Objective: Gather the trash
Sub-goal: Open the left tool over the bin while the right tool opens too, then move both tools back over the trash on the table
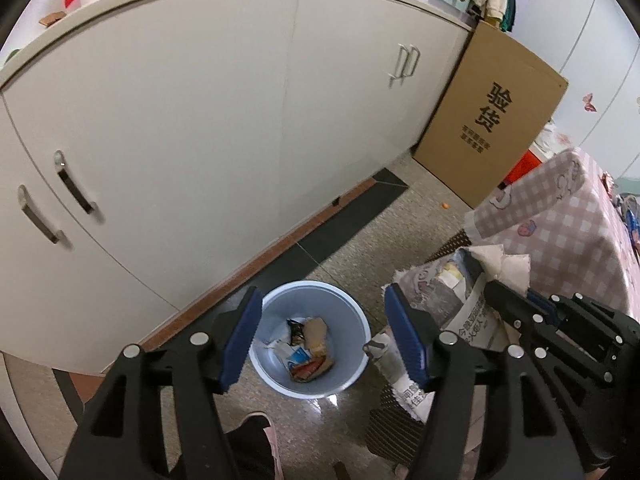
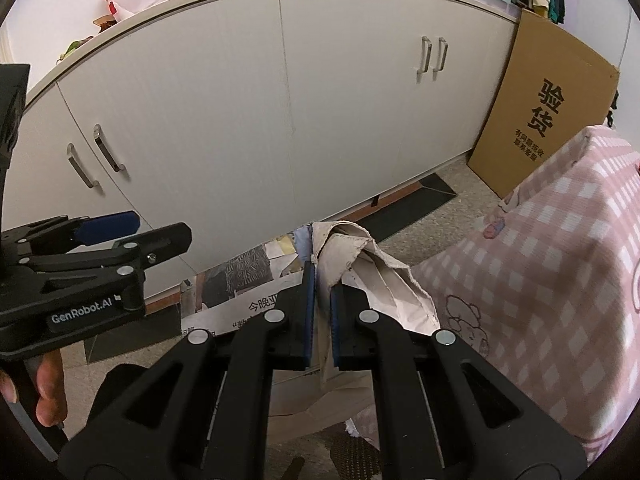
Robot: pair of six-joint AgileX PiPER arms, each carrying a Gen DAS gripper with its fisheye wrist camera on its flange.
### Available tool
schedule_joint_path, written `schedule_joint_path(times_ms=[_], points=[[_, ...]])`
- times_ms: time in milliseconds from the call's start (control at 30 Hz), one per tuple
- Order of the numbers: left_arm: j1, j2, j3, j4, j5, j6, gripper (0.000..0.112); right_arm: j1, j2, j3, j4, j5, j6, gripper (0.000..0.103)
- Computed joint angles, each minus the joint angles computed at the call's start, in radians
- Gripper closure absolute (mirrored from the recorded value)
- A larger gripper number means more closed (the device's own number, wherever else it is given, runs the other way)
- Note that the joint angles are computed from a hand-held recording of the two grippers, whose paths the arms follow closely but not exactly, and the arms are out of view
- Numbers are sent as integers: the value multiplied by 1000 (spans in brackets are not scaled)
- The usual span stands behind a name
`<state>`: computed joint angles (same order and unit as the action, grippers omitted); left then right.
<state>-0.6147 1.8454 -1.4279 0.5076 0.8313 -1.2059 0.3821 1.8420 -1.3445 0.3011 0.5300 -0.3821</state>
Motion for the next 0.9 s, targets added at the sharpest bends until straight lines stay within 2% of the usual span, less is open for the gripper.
schedule_joint_path(times_ms=[133, 267, 333, 367, 400, 667, 900], points=[[2, -14, 17, 38, 17, -40, 48, 12, 27, -28, 26, 8, -9, 96], [5, -20, 22, 69, 42, -68, 46, 3, 70, -73, 147, 39, -81, 90], [7, -17, 20, 72, 50, -76, 46, 1, 96, -101, 188, 50, -86, 79], [9, -17, 22, 70, 50, -75, 46, 2, 109, -114, 195, 54, -83, 56], [12, -17, 24, 68, 53, -75, 45, 8, 112, -118, 172, 44, -57, 53], [17, -28, 40, 59, 46, -73, 43, 12, 92, -101, 156, 38, -50, 53], [-29, -22, -30, 74, 106, -69, 43, -29, 1, -51, 176, 32, -85, 53]])
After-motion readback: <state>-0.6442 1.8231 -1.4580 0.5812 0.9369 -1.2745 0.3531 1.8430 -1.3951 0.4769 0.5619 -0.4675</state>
